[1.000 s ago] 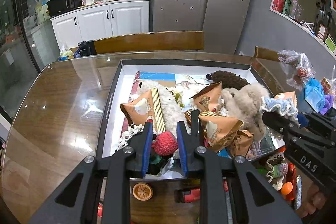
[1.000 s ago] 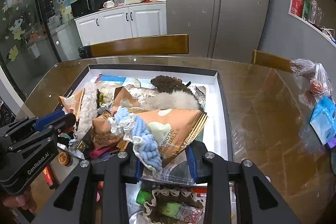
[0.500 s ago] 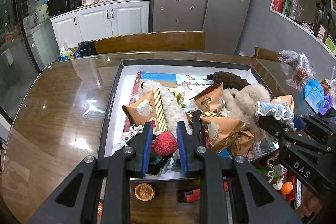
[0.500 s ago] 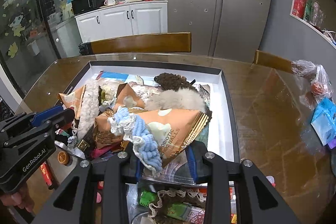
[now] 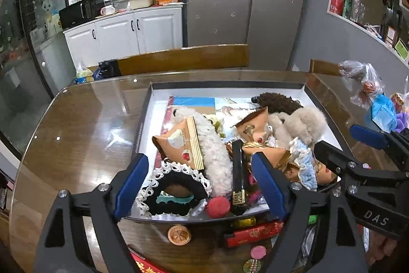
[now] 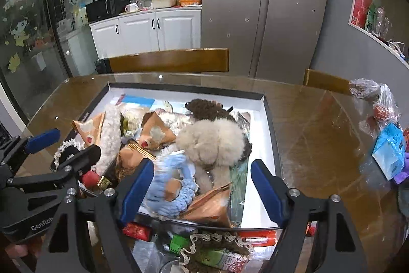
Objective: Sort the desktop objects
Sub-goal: 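Withdraw both open tools from the box back over the table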
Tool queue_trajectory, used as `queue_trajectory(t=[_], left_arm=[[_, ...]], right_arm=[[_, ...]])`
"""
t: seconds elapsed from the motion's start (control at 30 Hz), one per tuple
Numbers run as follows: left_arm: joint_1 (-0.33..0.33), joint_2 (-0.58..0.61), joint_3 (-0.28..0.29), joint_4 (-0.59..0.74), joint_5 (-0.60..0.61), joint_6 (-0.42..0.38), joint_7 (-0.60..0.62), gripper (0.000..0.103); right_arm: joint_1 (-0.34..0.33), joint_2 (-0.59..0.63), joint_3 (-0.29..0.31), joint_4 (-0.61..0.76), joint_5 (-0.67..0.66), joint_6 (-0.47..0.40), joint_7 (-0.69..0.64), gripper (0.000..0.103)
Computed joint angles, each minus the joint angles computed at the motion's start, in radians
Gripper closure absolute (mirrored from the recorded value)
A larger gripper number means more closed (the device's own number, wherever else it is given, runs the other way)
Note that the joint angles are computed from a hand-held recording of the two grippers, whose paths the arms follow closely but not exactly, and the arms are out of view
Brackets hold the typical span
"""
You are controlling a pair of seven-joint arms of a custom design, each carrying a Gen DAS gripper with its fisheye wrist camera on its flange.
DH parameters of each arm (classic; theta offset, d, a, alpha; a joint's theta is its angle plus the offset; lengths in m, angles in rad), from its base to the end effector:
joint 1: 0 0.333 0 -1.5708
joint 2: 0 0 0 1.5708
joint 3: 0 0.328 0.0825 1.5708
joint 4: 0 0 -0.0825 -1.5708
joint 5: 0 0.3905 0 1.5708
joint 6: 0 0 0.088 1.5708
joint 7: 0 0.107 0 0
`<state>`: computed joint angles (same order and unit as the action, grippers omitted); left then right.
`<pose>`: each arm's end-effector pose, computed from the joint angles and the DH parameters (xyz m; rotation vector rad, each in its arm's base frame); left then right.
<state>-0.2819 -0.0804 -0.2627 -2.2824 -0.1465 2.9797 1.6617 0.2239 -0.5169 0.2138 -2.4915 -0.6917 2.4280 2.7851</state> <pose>0.4808 -0.2825 0.4863 -1.3280 2.2600 -0.9492 0.3867 0.1873 0.5194 -1.4888 2.1119 -0.8790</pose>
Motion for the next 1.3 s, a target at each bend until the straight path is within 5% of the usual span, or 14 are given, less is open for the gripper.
queue_trajectory(t=[0.73,1.3], left_arm=[[-0.046,-0.171,0.038,-0.12,-0.175,-0.02,0.114,0.017],[-0.069,-0.564,0.049,-0.344,-0.175,-0.123,0.069,0.017]], right_arm=[[0.03,-0.078,0.032,-0.011,0.026,-0.053,0.014,0.022],[0.127,-0.25,0.132,-0.007,0.088,-0.242,0.049,0.022]])
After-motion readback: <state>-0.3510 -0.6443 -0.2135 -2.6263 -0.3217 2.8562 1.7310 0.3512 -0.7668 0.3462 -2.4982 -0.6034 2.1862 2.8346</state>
